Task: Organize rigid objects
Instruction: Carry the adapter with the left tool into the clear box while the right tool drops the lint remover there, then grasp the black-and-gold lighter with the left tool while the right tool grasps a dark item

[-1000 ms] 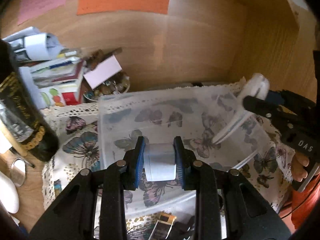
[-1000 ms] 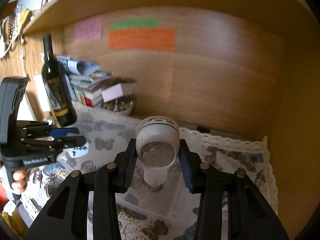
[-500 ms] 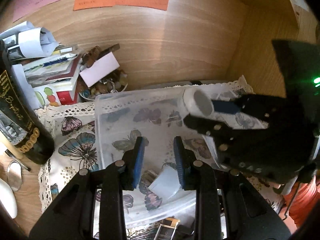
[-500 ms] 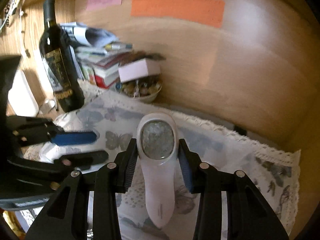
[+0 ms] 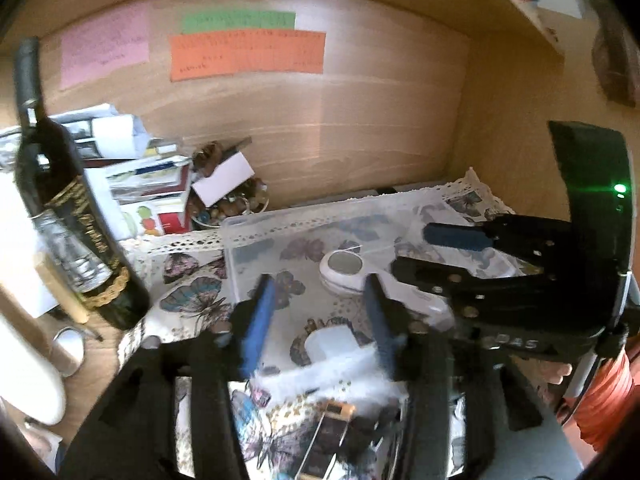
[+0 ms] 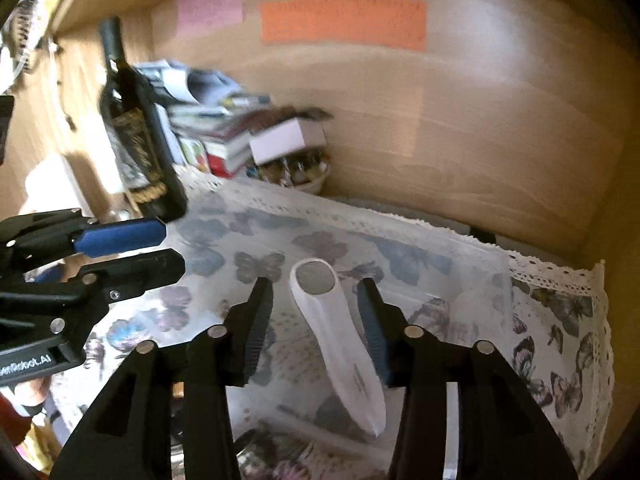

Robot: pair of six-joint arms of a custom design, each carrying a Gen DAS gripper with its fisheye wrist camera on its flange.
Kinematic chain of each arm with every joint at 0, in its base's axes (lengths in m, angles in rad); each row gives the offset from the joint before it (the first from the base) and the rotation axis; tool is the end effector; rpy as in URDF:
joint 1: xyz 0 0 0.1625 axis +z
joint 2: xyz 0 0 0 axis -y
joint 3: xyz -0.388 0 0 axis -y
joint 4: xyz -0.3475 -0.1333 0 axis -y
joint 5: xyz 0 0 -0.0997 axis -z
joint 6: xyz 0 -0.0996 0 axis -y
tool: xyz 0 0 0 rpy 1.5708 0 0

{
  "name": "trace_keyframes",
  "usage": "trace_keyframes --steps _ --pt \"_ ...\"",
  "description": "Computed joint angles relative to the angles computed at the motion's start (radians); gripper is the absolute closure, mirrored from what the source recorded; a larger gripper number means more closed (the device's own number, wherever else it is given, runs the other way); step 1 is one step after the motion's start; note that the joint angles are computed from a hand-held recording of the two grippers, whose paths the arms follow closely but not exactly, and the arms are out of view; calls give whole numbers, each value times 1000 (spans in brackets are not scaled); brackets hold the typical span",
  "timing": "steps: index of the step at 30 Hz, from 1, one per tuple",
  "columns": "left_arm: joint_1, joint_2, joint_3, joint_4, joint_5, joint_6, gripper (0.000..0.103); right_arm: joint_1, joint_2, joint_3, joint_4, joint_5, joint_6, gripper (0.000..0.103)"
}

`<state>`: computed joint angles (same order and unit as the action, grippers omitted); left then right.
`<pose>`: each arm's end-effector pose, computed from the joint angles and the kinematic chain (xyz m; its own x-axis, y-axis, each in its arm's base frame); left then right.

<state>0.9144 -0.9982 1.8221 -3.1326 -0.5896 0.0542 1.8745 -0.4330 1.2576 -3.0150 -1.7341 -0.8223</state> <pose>-0.1689 -0.5734 0.2597 -0.7561 -0.0717 -0.6505 0.4932 0.5909 -0.6384 0.3290 -0.6581 0.0480 -0.4816 -0.7087 0.5156 -0.8763 0.3785 -0.2982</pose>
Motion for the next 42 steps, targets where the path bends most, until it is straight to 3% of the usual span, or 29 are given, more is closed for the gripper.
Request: trace_keyframes --steps 5,8,17,22,30,35,38,42 --pt "-24 -48 92 15 35 -45 43 -10 -83 177 -129 49 -19 54" --pt "-15 -84 144 75 13 -116 40 -21 -111 238 -157 58 -15 54" --pt "32 -150 224 300 -29 -355 40 -61 -143 332 -167 49 -34 54" --pt "34 -149 232 354 -63 -391 42 -74 -133 317 -85 32 -21 54" --pt "38 -95 159 464 -42 -403 50 -64 -104 292 -50 -3 -35 54" --pt "54 -67 130 420 -71 -339 58 -57 -80 255 0 -18 -31 54" --pt "57 -66 130 391 -71 -316 78 -61 -76 239 31 0 -17 60" --pt "52 -71 148 355 -68 -312 80 -65 -81 248 18 8 -5 74"
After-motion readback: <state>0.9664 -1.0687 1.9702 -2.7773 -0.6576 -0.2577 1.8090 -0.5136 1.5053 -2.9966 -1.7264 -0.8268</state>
